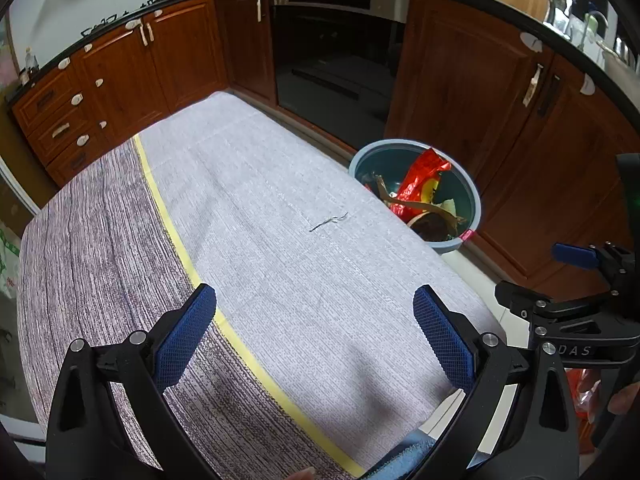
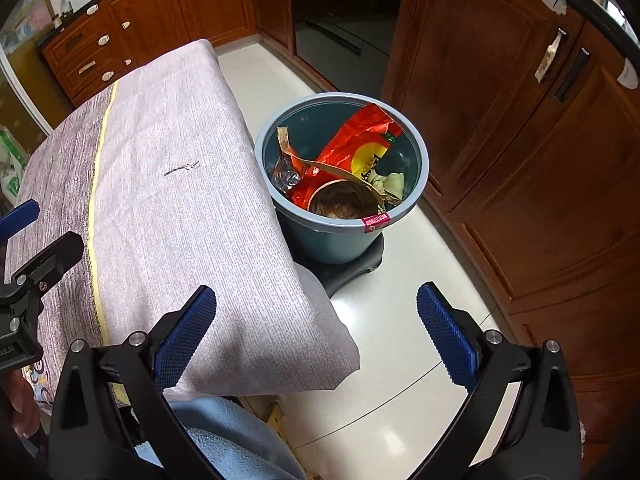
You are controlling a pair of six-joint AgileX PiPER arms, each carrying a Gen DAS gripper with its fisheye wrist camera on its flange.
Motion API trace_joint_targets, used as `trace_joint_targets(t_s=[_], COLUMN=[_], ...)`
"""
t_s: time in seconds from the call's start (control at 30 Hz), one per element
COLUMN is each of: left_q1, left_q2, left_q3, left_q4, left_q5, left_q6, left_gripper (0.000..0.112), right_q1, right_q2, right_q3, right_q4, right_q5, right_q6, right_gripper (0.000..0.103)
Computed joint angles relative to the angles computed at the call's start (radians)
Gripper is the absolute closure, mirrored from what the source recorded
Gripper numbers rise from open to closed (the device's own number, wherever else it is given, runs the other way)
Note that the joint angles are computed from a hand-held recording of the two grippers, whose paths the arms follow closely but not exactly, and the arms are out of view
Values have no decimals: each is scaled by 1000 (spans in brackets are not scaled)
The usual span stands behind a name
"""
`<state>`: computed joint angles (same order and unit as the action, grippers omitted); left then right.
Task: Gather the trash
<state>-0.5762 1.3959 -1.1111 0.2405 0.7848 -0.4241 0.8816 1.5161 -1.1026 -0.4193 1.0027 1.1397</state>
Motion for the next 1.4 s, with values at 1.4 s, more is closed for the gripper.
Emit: trace_joint_targets(t_s=[1.4], left_q1=[8], left_q2=[85], left_q3=[-61], left_q4=[-18], left_q5=[41], left_q6=[24], left_gripper=[13], right_q1=[-77], right_q2=[34], right_q3=[-1], right_q4=[30], right_q5=[-47], right_q6=[-80], right_gripper=[7])
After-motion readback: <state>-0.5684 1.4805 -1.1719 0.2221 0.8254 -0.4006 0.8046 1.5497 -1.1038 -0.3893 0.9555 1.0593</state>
